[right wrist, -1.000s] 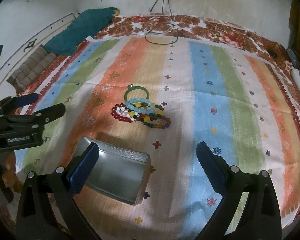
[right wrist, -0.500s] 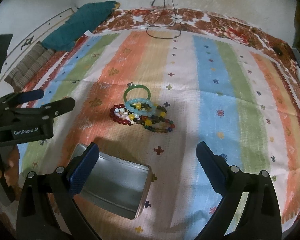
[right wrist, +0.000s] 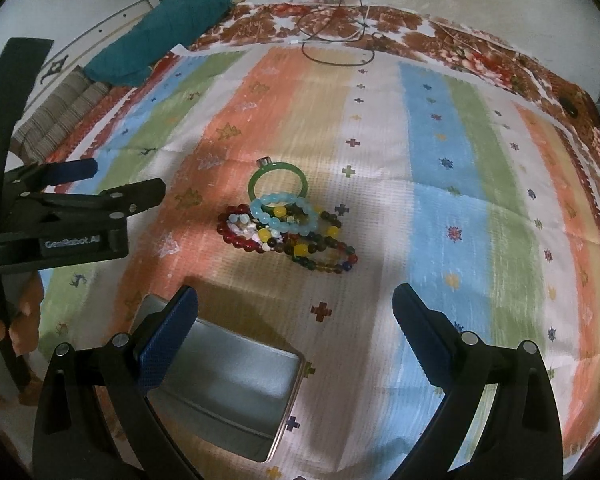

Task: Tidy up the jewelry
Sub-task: 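Lower both tools over the bracelet pile, fingers open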

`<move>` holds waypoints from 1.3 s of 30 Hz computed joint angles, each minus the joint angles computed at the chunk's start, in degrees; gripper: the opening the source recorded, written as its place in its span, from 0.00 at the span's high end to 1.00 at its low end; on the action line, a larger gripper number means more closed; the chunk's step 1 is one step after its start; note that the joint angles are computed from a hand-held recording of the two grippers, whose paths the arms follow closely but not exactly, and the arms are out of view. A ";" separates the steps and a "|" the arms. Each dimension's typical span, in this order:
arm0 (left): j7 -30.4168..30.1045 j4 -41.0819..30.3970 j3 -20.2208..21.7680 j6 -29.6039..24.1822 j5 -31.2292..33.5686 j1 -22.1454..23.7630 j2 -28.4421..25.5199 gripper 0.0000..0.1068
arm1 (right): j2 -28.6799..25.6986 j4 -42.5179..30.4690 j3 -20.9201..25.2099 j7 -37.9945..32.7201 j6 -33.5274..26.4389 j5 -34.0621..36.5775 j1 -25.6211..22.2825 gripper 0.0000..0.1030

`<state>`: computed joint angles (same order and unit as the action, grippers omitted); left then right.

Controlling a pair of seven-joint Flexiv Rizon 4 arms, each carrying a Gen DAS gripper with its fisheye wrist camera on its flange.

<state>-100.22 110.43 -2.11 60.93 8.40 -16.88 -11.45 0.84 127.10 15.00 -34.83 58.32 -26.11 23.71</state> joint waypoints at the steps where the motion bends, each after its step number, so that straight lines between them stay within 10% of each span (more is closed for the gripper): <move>1: -0.20 -0.43 0.06 -0.34 0.36 -0.07 -0.37 0.09 | -0.21 -0.17 -0.05 -0.55 0.15 0.25 0.03 0.04; 39: 5.24 -11.17 0.04 -5.82 -5.37 0.13 -12.91 0.09 | -8.82 -7.66 -2.34 -10.80 -1.28 10.08 -0.71 0.04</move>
<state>-94.98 99.27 -2.07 55.11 3.02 -16.74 -24.36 -7.98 119.44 12.66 -45.63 57.04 -16.03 23.01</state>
